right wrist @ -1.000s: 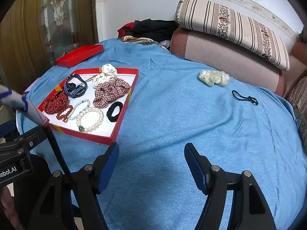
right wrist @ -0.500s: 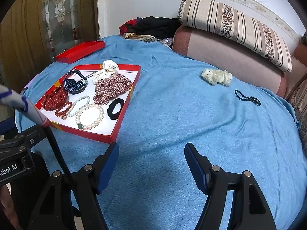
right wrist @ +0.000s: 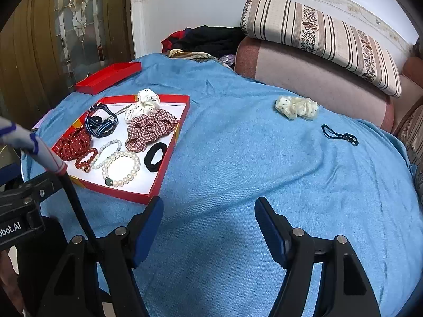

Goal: Organize jewelry

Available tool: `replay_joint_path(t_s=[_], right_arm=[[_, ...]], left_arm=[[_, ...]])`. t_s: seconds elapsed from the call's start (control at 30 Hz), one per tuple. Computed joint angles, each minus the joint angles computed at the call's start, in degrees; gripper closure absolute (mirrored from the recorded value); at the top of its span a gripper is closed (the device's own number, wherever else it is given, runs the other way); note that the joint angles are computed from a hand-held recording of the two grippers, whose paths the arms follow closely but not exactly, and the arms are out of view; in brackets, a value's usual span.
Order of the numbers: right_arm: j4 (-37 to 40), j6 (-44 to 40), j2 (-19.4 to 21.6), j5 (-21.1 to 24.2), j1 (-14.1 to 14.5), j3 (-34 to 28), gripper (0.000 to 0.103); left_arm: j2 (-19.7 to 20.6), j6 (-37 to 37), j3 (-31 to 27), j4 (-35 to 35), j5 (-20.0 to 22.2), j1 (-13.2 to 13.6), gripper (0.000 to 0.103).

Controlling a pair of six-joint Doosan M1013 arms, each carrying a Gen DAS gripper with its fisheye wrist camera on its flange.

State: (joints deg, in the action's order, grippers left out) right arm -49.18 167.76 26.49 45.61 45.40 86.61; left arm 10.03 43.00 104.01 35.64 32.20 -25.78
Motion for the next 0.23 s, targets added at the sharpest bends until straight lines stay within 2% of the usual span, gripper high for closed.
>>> replay_joint_path(t_s=[0.23], right_arm=[[-1.7, 2.5, -1.5, -1.2, -0.1, 1.8, 0.026]], left_arm=[[-0.7, -3.5, -0.3, 5.1, 2.0, -1.9, 0.000]])
